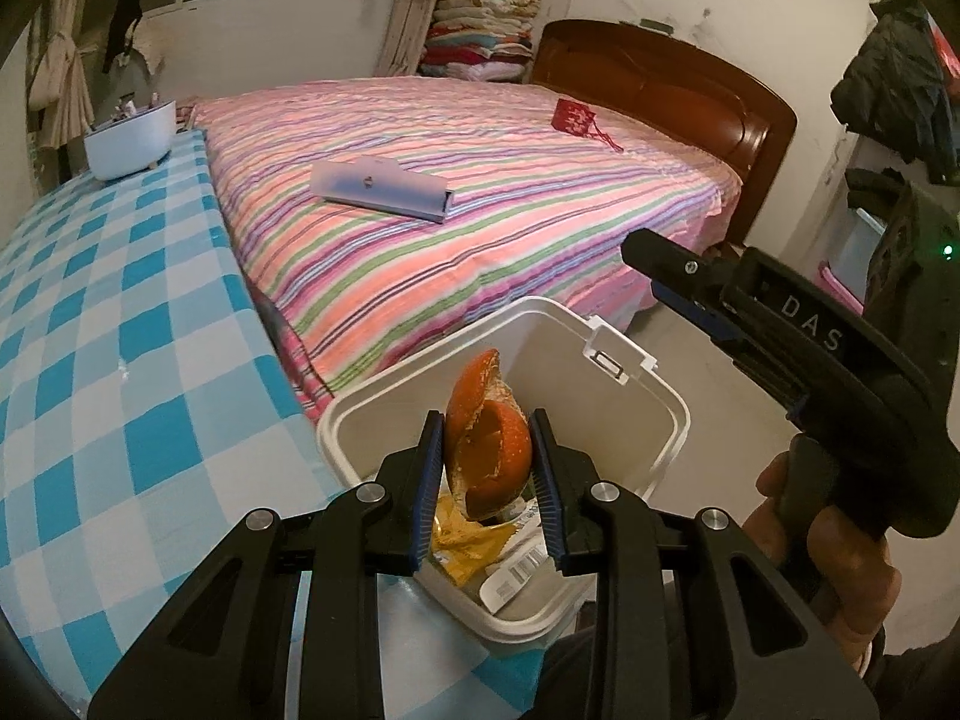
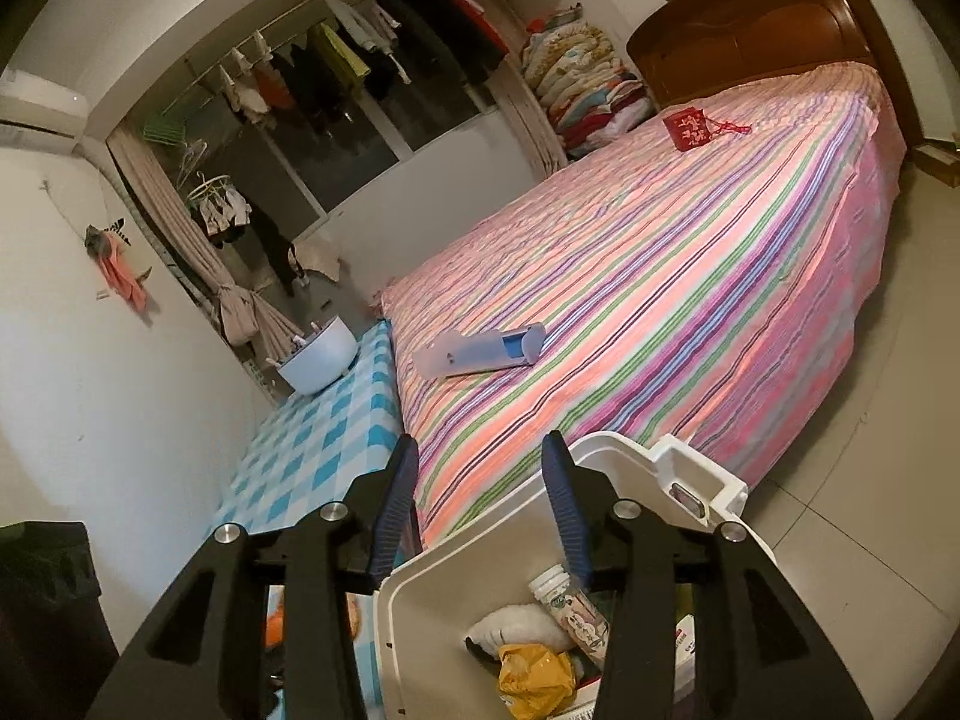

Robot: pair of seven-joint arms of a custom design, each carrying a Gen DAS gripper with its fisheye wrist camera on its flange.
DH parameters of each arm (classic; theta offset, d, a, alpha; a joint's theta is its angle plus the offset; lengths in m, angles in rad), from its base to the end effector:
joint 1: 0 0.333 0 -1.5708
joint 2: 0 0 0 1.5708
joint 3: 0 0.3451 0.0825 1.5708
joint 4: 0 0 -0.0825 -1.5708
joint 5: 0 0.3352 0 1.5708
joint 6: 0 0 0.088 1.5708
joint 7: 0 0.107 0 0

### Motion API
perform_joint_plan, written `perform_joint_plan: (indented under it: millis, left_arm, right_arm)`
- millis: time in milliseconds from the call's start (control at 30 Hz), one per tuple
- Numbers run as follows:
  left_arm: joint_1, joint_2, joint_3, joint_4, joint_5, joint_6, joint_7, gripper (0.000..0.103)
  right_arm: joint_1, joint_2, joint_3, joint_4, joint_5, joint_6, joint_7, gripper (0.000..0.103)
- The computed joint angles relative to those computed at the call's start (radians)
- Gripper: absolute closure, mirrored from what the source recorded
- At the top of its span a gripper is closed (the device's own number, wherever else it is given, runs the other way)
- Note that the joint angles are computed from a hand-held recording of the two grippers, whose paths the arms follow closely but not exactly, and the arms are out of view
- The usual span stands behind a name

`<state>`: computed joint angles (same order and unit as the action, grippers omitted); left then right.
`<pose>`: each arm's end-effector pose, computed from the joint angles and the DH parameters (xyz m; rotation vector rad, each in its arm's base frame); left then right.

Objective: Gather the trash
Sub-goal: 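Lower the orange peel into the white bin and open the left gripper, then move both grippers back over the table toward the tissue and blister pack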

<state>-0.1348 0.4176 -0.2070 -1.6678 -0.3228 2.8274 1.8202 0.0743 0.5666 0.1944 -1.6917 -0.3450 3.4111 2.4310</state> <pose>0.6564 -0.1887 0.5036 -1.6150 2.1267 -1.0304 0.6690 0.1877 0.4720 -1.1871 1.6043 -0.3283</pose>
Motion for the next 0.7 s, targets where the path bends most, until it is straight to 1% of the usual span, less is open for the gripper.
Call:
perform_joint_plan:
  millis: [100, 133, 167, 200, 233, 267, 333, 367, 433, 533, 633, 700]
  left_arm:
    - [-0.006, 0.012, 0.0, 0.017, 0.009, -0.015, -0.001, 0.071]
    - [-0.006, 0.015, 0.0, 0.019, 0.01, -0.015, 0.0, 0.062]
    - [-0.013, 0.014, 0.007, 0.015, 0.016, -0.001, -0.008, 0.046]
    - [-0.015, 0.013, 0.01, 0.009, 0.018, 0.014, -0.013, 0.041]
    - [-0.018, 0.009, 0.011, -0.003, 0.018, 0.037, -0.017, 0.032]
    - [-0.02, 0.004, 0.013, -0.014, 0.021, 0.056, -0.02, 0.028]
    - [-0.02, -0.003, 0.014, -0.025, 0.026, 0.069, -0.023, 0.027]
    - [-0.017, -0.009, 0.014, -0.033, 0.027, 0.072, -0.024, 0.027]
    - [-0.016, -0.017, 0.014, -0.044, 0.029, 0.075, -0.027, 0.027]
    - [-0.029, -0.038, 0.039, -0.079, 0.054, 0.1, -0.052, 0.025]
    - [-0.027, -0.059, 0.045, -0.112, 0.064, 0.121, -0.066, 0.023]
    - [-0.027, -0.076, 0.054, -0.136, 0.073, 0.131, -0.08, 0.022]
  right_arm:
    - [-0.005, -0.001, -0.002, -0.007, 0.003, 0.013, 0.005, 0.061]
    - [-0.002, -0.004, -0.008, -0.011, 0.006, 0.017, 0.007, 0.061]
    - [-0.003, -0.003, -0.007, -0.009, 0.006, 0.017, 0.011, 0.061]
    - [-0.005, -0.003, -0.006, -0.01, 0.005, 0.018, 0.013, 0.061]
    - [-0.009, -0.004, -0.005, -0.014, 0.004, 0.022, 0.016, 0.061]
    - [-0.012, -0.006, -0.002, -0.017, 0.001, 0.024, 0.019, 0.061]
    - [-0.018, -0.007, 0.003, -0.018, -0.006, 0.023, 0.024, 0.061]
    - [-0.033, -0.005, 0.019, -0.016, -0.017, 0.015, 0.026, 0.061]
    - [-0.044, -0.008, 0.03, -0.019, -0.025, 0.014, 0.029, 0.061]
    - [-0.049, -0.013, 0.034, -0.02, -0.032, 0.008, 0.029, 0.061]
    - [-0.052, -0.012, 0.041, -0.019, -0.036, 0.002, 0.028, 0.061]
    - [-0.061, -0.008, 0.057, -0.01, -0.042, -0.013, 0.021, 0.061]
